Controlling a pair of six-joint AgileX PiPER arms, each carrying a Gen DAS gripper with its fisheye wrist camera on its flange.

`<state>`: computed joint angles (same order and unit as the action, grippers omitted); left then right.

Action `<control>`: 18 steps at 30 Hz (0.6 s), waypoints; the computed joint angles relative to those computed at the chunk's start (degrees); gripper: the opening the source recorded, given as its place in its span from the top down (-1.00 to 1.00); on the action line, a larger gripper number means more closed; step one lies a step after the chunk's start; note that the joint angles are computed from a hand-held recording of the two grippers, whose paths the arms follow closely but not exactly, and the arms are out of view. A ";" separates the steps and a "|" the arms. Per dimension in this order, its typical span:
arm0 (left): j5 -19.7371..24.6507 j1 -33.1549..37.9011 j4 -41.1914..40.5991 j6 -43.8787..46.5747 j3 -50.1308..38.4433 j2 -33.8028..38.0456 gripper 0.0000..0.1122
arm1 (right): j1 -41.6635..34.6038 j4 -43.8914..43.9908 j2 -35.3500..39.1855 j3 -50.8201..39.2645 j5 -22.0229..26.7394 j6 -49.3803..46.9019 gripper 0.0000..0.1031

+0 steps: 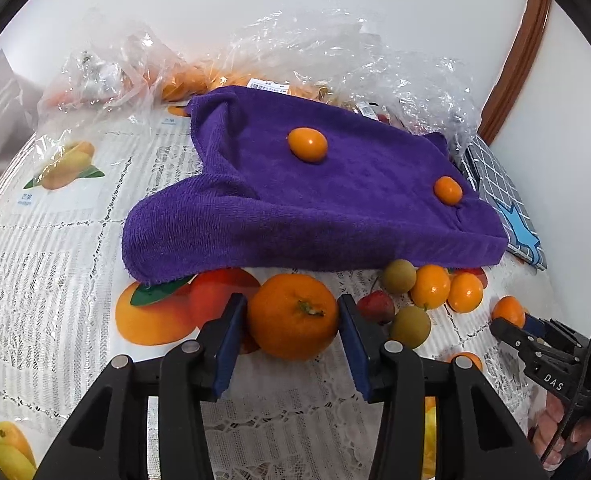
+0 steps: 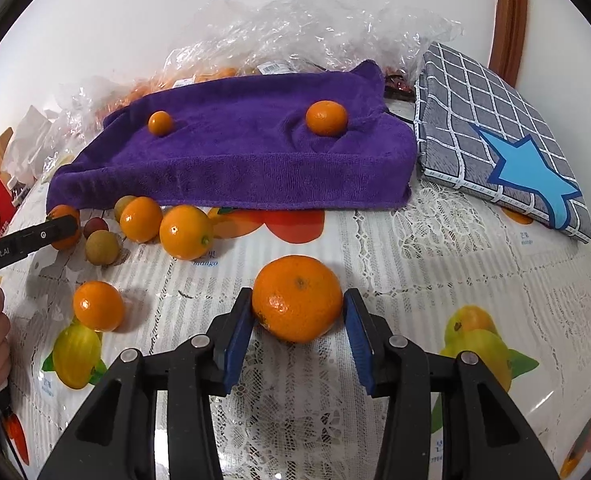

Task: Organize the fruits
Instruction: 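Grasp a stemmed orange with the left tool while the right tool holds its orange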

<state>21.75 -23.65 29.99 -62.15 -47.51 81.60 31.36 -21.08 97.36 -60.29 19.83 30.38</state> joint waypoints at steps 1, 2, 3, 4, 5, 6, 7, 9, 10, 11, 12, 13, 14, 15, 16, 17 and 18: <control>0.18 -0.16 0.27 -0.16 -0.10 0.02 0.15 | -0.09 0.77 0.12 -0.21 0.15 -0.74 0.13; 0.29 -0.29 0.36 -0.10 -0.17 0.09 0.12 | -0.07 0.86 0.27 -0.49 0.43 -0.87 0.13; 0.43 -0.43 0.45 -0.05 -0.23 0.14 0.11 | -0.05 0.78 0.41 -0.73 0.70 -0.77 0.12; 0.81 -0.71 0.91 -0.39 -0.35 0.21 0.10 | 0.14 0.17 0.51 -0.92 1.06 -0.29 0.12; 1.26 -1.05 1.44 -0.79 -0.50 0.34 0.08 | 0.33 -0.57 0.50 -0.89 1.20 0.24 0.12; 1.58 -1.34 1.86 -1.02 -0.64 0.48 0.06 | 0.39 -0.74 0.44 -0.81 1.15 0.30 0.11; 1.71 -1.51 1.80 -0.68 -0.75 0.59 0.02 | 0.17 0.22 0.35 -0.65 0.84 -0.84 0.11; 1.76 -1.64 1.72 -0.28 -0.75 0.62 0.00 | 0.02 0.98 0.24 -0.50 0.56 -1.51 0.11; 1.65 -1.53 1.56 -0.14 -0.66 0.51 0.00 | -0.10 1.30 0.15 -0.35 0.36 -1.77 0.11; 1.42 -1.32 1.18 0.22 -0.46 0.31 0.00 | -0.13 1.15 0.06 -0.18 0.13 -1.61 0.11; 1.22 -1.10 0.85 0.43 -0.28 0.11 0.00 | 0.00 0.55 0.03 -0.13 0.13 -0.99 0.11; 1.19 -1.06 0.84 0.33 -0.16 -0.05 0.00 | 0.18 -0.57 0.01 -0.06 0.17 0.09 0.14; 1.21 -1.04 0.87 0.28 -0.06 -0.20 0.00 | 0.58 -2.79 -0.06 0.08 0.26 2.27 0.16; 1.35 -1.21 1.38 -0.34 0.00 -0.24 0.00 | 0.93 -4.63 -0.13 0.22 0.36 4.06 0.18; 1.67 -1.44 1.93 -0.89 -0.09 -0.22 0.01 | 1.54 -7.30 -0.08 0.23 0.80 6.46 0.18; 1.96 -1.65 2.42 -1.38 -0.17 -0.22 0.09 | 2.09 -9.61 -0.07 0.27 1.19 8.55 0.18; 1.80 -1.72 2.38 -1.45 -0.08 -0.28 0.18 | 2.87 -12.80 -0.07 0.39 1.68 11.50 0.18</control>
<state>23.55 -25.37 32.37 -63.60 -47.59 81.33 34.23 -33.88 97.29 -59.91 21.51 41.87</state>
